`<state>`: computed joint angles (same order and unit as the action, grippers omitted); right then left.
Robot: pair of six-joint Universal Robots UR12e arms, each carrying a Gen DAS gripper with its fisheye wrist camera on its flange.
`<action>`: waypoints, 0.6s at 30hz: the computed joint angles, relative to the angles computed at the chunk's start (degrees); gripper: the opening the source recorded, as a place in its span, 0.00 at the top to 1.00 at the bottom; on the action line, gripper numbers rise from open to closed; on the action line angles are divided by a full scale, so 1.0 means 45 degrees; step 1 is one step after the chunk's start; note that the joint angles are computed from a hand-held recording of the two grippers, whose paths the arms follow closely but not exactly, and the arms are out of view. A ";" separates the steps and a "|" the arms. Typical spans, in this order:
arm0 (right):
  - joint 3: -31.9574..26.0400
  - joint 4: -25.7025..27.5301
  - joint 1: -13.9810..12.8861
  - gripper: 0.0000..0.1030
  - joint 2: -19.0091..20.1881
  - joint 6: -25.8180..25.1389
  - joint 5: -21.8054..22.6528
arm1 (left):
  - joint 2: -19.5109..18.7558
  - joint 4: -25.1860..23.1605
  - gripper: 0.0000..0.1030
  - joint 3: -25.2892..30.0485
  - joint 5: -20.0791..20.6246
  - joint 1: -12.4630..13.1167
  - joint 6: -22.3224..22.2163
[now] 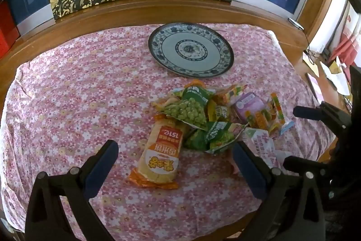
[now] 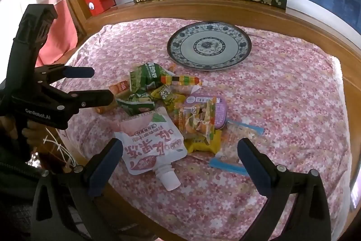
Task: Organize snacks
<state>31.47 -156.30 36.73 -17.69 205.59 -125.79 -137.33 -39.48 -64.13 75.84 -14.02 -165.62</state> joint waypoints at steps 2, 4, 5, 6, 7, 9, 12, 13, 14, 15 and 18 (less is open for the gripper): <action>-0.0005 0.0025 0.0002 0.00 -0.0001 0.0014 -0.0005 | -0.0007 -0.0045 0.00 0.0025 -0.0018 0.0005 0.0032; -0.0003 0.0023 -0.0002 0.00 -0.0003 0.0009 0.0008 | -0.0019 -0.0088 0.00 0.0054 0.0012 0.0005 0.0027; -0.0017 0.0050 0.0000 0.00 0.0001 0.0023 0.0003 | -0.0026 -0.0098 0.00 0.0069 0.0006 0.0008 0.0029; -0.0030 0.0067 0.0003 0.00 0.0007 0.0027 -0.0013 | -0.0034 -0.0105 0.00 0.0088 0.0009 0.0010 0.0024; -0.0022 0.0067 0.0004 0.00 0.0002 0.0022 -0.0021 | -0.0044 -0.0114 0.00 0.0111 0.0011 0.0012 0.0019; -0.0067 0.0076 0.0005 0.00 0.0024 0.0033 -0.0019 | -0.0069 -0.0153 0.00 0.0174 0.0011 0.0016 0.0033; 0.0009 0.0022 -0.0010 0.00 -0.0008 0.0048 -0.0024 | -0.0091 0.0049 0.00 0.0081 0.0006 0.0037 0.0096; 0.0051 0.0012 -0.0013 0.00 -0.0029 0.0059 -0.0032 | -0.0111 0.0054 0.00 0.0105 -0.0006 0.0029 0.0073; 0.0084 -0.0002 -0.0015 0.00 -0.0044 0.0062 -0.0045 | -0.0133 0.0050 0.00 0.0129 0.0013 0.0030 0.0080; 0.0115 -0.0024 -0.0019 0.00 -0.0062 0.0055 -0.0044 | -0.0142 0.0064 0.00 0.0135 0.0006 0.0033 0.0080; 0.0141 -0.0023 -0.0029 0.00 -0.0076 0.0047 -0.0026 | -0.0099 0.0129 0.00 0.0084 -0.0083 0.0043 0.0049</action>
<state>32.11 -156.40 36.60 -18.04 205.80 -125.90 -137.78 -38.90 -63.75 75.46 -13.82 -165.40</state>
